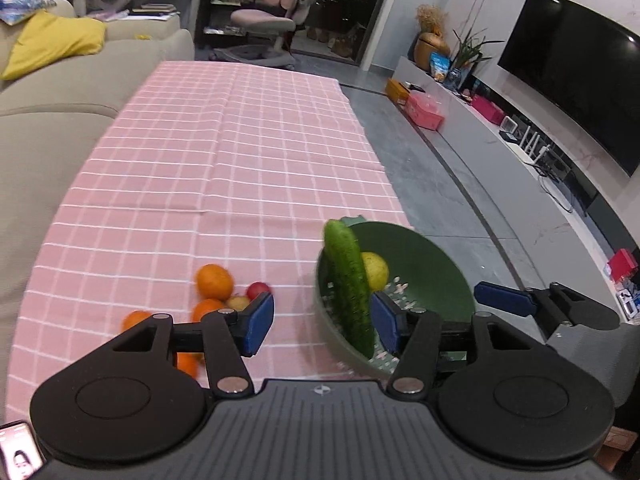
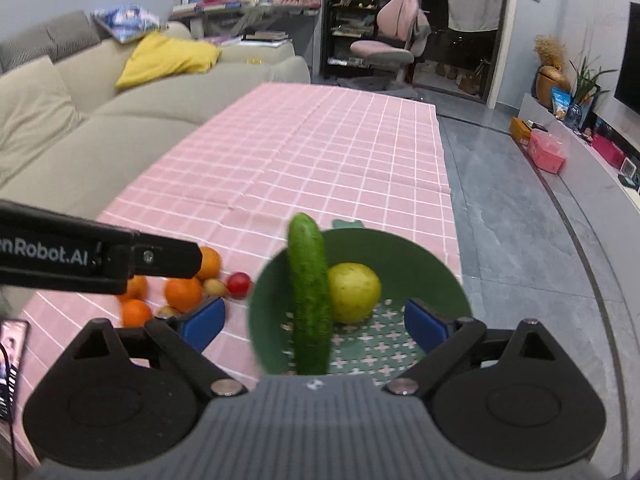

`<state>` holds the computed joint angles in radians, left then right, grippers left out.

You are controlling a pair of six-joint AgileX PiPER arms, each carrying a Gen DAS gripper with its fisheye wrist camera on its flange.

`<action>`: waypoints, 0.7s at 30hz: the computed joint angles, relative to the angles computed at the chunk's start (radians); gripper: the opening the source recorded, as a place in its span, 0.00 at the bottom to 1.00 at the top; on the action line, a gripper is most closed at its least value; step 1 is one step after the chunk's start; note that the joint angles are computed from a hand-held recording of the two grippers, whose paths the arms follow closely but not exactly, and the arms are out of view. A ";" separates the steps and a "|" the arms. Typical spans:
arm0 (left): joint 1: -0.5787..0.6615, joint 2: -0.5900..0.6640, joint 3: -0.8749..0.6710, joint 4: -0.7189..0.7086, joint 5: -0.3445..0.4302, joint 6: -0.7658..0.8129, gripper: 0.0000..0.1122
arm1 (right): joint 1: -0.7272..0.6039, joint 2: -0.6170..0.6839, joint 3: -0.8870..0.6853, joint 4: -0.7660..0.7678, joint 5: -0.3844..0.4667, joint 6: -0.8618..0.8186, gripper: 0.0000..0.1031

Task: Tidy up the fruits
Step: 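Lower the cucumber into the green colander and open the left tool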

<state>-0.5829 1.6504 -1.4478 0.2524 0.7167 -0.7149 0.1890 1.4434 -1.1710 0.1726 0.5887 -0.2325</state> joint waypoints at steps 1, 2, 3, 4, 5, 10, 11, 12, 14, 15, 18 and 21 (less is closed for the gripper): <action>-0.001 -0.017 0.020 0.011 0.002 -0.009 0.58 | 0.010 -0.016 0.016 -0.001 -0.008 0.019 0.90; -0.001 -0.034 0.040 0.021 0.003 -0.016 0.58 | 0.024 -0.030 0.031 -0.007 -0.018 0.042 0.90; 0.001 -0.046 0.054 0.026 0.006 -0.020 0.58 | 0.037 -0.037 0.042 -0.013 -0.029 0.061 0.90; 0.004 -0.062 0.075 0.029 0.003 -0.024 0.58 | 0.052 -0.048 0.056 -0.020 -0.041 0.079 0.90; 0.007 -0.080 0.099 0.032 -0.003 -0.027 0.58 | 0.067 -0.058 0.071 -0.024 -0.051 0.095 0.90; 0.052 -0.183 0.244 0.012 -0.041 -0.009 0.58 | 0.142 -0.079 0.119 -0.042 -0.084 0.148 0.90; 0.064 -0.199 0.270 0.004 -0.050 -0.001 0.58 | 0.160 -0.077 0.125 -0.063 -0.093 0.166 0.90; 0.079 -0.212 0.292 -0.010 -0.059 0.012 0.58 | 0.182 -0.074 0.131 -0.089 -0.102 0.188 0.90; 0.111 -0.237 0.339 -0.045 -0.085 0.048 0.58 | 0.213 -0.071 0.146 -0.140 -0.124 0.229 0.90; 0.128 -0.244 0.358 -0.066 -0.100 0.066 0.58 | 0.229 -0.067 0.154 -0.160 -0.140 0.245 0.90; 0.183 -0.252 0.399 -0.154 -0.141 0.137 0.58 | 0.264 -0.041 0.156 -0.199 -0.150 0.256 0.83; 0.231 -0.241 0.427 -0.243 -0.176 0.219 0.58 | 0.281 -0.011 0.152 -0.205 -0.147 0.234 0.75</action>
